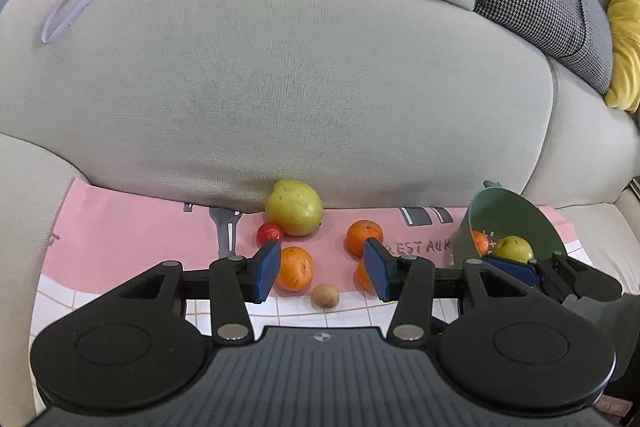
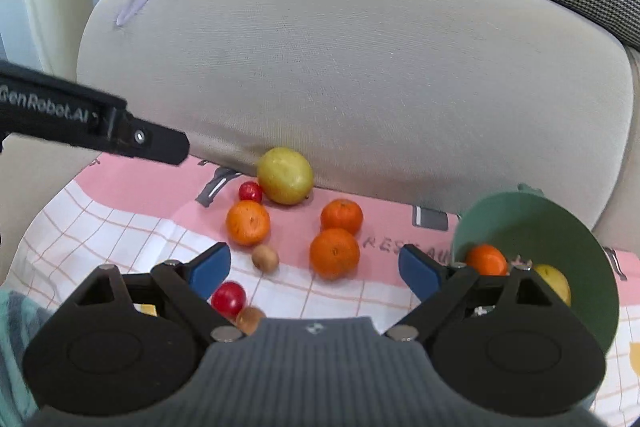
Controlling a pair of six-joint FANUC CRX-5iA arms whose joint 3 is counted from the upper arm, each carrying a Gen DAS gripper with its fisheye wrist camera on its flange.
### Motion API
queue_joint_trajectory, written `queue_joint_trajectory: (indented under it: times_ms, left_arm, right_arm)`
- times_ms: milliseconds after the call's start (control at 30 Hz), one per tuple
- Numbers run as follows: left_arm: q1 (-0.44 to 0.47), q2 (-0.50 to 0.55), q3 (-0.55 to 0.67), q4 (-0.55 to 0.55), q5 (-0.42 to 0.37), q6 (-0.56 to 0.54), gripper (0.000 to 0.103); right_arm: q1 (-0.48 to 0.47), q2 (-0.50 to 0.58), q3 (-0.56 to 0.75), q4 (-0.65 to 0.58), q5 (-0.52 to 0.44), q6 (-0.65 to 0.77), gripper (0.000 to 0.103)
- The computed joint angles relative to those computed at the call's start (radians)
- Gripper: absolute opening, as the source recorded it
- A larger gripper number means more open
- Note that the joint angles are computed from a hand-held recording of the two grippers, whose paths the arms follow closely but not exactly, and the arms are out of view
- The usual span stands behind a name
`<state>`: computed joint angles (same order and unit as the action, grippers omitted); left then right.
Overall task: Organize fruits
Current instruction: 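Grasp a yellow-green pear with left tool while right tool grasps a mandarin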
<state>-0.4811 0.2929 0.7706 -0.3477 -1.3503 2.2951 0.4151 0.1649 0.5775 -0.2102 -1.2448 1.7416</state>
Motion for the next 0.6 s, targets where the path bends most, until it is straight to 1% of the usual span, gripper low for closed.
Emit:
queue_joint_trajectory:
  times_ms: [167, 200, 233, 300, 433, 533, 600]
  left_arm:
    - [0.037, 0.001, -0.039, 0.048, 0.036, -0.018, 0.056]
    - [0.044, 0.001, -0.049, 0.056, 0.044, -0.019, 0.056]
    - [0.053, 0.0, -0.06, 0.068, 0.052, -0.021, 0.056]
    - [0.07, 0.001, -0.075, 0.09, 0.063, -0.026, 0.056]
    - [0.1, 0.008, -0.105, 0.13, 0.09, -0.039, 0.056]
    - [0.114, 0.026, -0.103, 0.141, 0.085, -0.046, 0.056]
    - [0.124, 0.035, -0.106, 0.15, 0.085, -0.05, 0.056]
  right_arm:
    - [0.003, 0.055, 0.05, -0.007, -0.015, 0.027, 0.088]
    - [0.003, 0.066, 0.059, -0.009, -0.018, 0.036, 0.086]
    - [0.003, 0.075, 0.067, -0.01, -0.02, 0.042, 0.082]
    - [0.003, 0.099, 0.09, -0.014, -0.033, 0.052, 0.077]
    - [-0.004, 0.15, 0.138, -0.026, -0.052, 0.05, 0.069]
    - [0.001, 0.183, 0.16, -0.01, -0.051, 0.042, 0.068]
    - [0.001, 0.21, 0.182, -0.007, -0.059, 0.04, 0.063]
